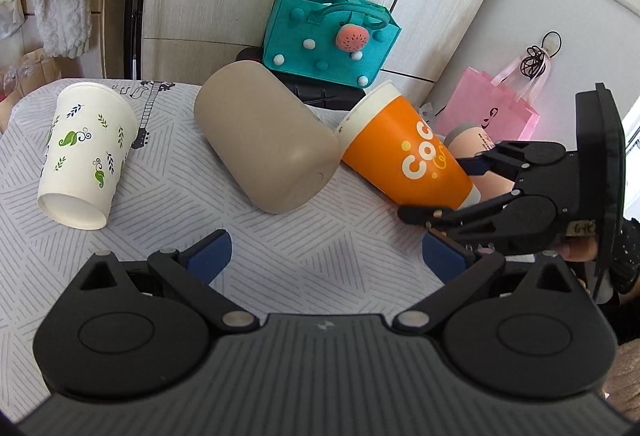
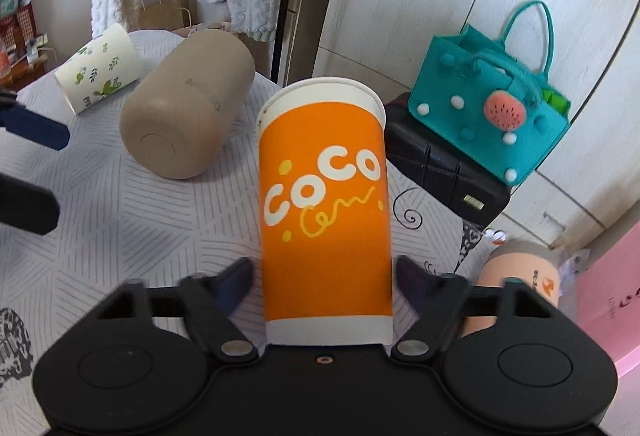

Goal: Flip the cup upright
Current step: 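Close the right gripper around the orange cup's base end, then lift the orange cup with the right gripper and rotate it rim-up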

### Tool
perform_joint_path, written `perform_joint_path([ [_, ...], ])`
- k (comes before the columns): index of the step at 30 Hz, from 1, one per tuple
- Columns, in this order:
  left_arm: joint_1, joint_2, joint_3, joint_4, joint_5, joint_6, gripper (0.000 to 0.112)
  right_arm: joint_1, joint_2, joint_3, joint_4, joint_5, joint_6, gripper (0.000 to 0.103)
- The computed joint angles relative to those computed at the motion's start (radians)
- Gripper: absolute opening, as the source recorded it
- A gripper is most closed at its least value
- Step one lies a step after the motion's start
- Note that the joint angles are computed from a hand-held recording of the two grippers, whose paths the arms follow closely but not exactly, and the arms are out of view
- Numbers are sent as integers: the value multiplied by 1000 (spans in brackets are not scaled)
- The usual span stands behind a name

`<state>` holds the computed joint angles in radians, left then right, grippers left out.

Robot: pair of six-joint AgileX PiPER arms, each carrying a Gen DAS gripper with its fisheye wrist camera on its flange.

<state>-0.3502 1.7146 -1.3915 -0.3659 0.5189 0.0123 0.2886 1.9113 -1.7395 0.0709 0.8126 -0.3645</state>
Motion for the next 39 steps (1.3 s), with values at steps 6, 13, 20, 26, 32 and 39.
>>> perform_joint_path([
  [6, -1, -1, 3, 2, -2, -3, 103, 9, -47, 54, 11, -48, 14, 71],
  [13, 2, -40, 51, -44, -12, 40, 103, 55, -123, 138, -96, -88, 122, 71],
  [20, -4, -122, 138, -56, -27, 72, 103, 118, -234, 268, -213, -124, 235, 71],
  [26, -5, -201, 205, -73, -32, 91, 103, 187, -323, 350, -304, -115, 344, 71],
  [32, 7, -263, 276, -176, -19, 212, 103, 272, -408, 437, -438, -91, 500, 71],
  [39, 31, -343, 336, -189, -3, 221, 103, 357, -488, 520, -496, -65, 629, 71],
])
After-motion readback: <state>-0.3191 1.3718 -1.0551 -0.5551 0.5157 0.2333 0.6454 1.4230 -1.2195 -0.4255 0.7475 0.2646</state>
